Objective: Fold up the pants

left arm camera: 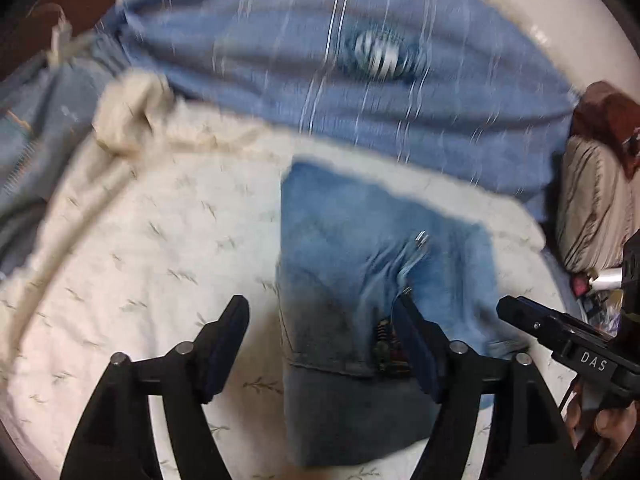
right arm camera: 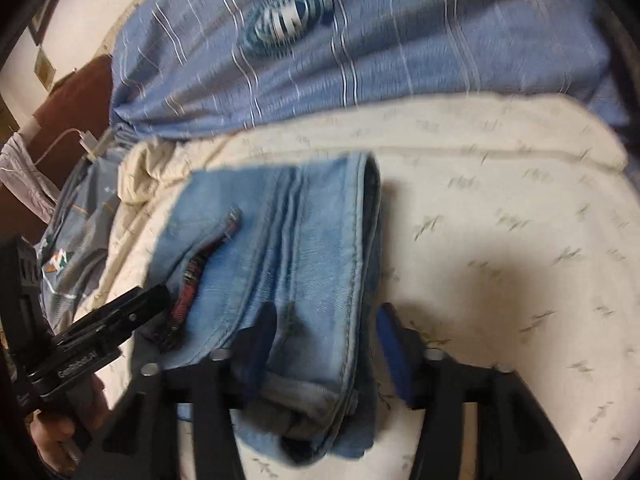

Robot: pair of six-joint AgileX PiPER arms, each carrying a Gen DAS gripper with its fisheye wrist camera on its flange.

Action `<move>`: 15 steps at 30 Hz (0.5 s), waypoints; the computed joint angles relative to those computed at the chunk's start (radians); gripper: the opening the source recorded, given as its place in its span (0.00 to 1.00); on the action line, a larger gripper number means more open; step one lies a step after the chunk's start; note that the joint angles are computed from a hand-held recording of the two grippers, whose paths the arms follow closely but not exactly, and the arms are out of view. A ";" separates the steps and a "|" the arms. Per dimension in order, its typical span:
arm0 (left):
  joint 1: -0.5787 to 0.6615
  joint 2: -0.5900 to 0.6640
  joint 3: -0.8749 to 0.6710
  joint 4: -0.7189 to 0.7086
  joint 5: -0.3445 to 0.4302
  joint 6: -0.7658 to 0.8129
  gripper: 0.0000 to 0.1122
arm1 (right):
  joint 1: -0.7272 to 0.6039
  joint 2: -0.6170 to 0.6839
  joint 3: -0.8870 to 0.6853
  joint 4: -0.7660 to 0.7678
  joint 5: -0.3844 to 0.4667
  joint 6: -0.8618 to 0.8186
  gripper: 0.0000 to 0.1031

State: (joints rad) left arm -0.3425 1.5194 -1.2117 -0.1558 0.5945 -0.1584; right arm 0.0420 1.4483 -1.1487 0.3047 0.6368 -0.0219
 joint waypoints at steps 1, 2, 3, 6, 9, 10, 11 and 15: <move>-0.023 -0.049 0.046 0.082 -0.047 -0.066 0.73 | 0.018 -0.031 0.014 -0.035 -0.015 0.031 0.56; -0.047 -0.072 0.075 0.179 -0.076 -0.156 0.75 | 0.050 -0.069 0.035 -0.110 -0.039 0.093 0.58; -0.073 -0.086 0.106 0.268 -0.089 -0.238 0.75 | 0.073 -0.083 0.048 -0.161 -0.050 0.140 0.60; -0.151 0.028 0.087 0.420 0.012 -0.333 0.76 | 0.146 -0.056 0.092 -0.309 -0.043 0.255 0.66; -0.178 0.012 0.110 0.538 -0.007 -0.407 0.79 | 0.163 0.001 0.115 -0.328 -0.051 0.264 0.69; -0.169 -0.009 0.099 0.500 0.007 -0.367 0.79 | 0.155 -0.030 0.121 -0.314 -0.054 0.281 0.69; -0.157 -0.039 0.109 0.465 -0.009 -0.337 0.79 | 0.148 -0.058 0.123 -0.298 -0.055 0.280 0.69; -0.129 -0.171 0.209 0.424 -0.086 -0.339 0.82 | 0.157 -0.222 0.193 -0.349 -0.090 0.353 0.73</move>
State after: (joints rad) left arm -0.4718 1.3479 -1.0025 0.2677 0.5085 -0.4972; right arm 0.1994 1.2266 -0.9555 -0.0444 0.5469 0.3313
